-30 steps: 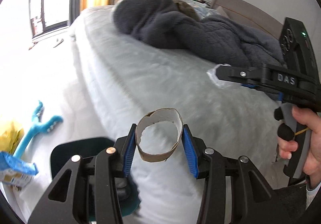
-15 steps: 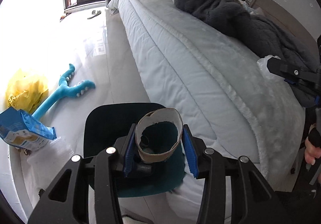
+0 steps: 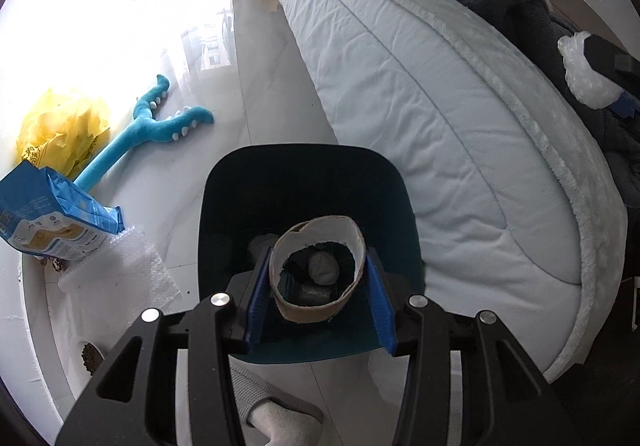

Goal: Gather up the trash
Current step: 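Carry the tape core and bubble wrap over the black bin with both tools, then open the left tool over the bin while the right tool opens too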

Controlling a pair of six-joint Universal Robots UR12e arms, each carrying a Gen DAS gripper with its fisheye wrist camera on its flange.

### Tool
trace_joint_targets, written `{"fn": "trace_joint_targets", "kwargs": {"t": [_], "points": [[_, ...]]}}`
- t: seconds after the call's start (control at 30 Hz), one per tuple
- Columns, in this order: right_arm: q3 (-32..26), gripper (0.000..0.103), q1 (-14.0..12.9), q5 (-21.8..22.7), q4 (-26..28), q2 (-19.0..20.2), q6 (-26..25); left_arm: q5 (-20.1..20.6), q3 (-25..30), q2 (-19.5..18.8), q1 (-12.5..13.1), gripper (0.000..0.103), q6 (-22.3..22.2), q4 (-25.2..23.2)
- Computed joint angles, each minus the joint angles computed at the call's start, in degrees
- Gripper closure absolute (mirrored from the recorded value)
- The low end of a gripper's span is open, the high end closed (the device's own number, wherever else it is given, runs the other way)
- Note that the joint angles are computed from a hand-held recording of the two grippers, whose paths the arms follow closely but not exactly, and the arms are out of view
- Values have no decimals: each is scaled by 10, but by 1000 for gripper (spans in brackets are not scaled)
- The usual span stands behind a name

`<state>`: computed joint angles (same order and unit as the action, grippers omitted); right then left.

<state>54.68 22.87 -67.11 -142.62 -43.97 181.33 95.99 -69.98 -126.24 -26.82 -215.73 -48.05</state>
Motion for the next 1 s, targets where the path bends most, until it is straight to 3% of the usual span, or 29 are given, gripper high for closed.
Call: {"fn": "trace_joint_targets", "kwargs": {"t": [0.1,0.37,0.73,1.0], "points": [[-13,38,7,0,12,9,-4,-13,-12,7,5,46,-14,-6],[-50,38,23,-9,52,34,-18,10,-38,26,8,37,-17,13],[-95,38,42,-33,113,67,-40,73,-91,64,10,27,-28,106],[-120,38,55,-54,156,88,-62,120,-109,78,7,27,-19,148]]}}
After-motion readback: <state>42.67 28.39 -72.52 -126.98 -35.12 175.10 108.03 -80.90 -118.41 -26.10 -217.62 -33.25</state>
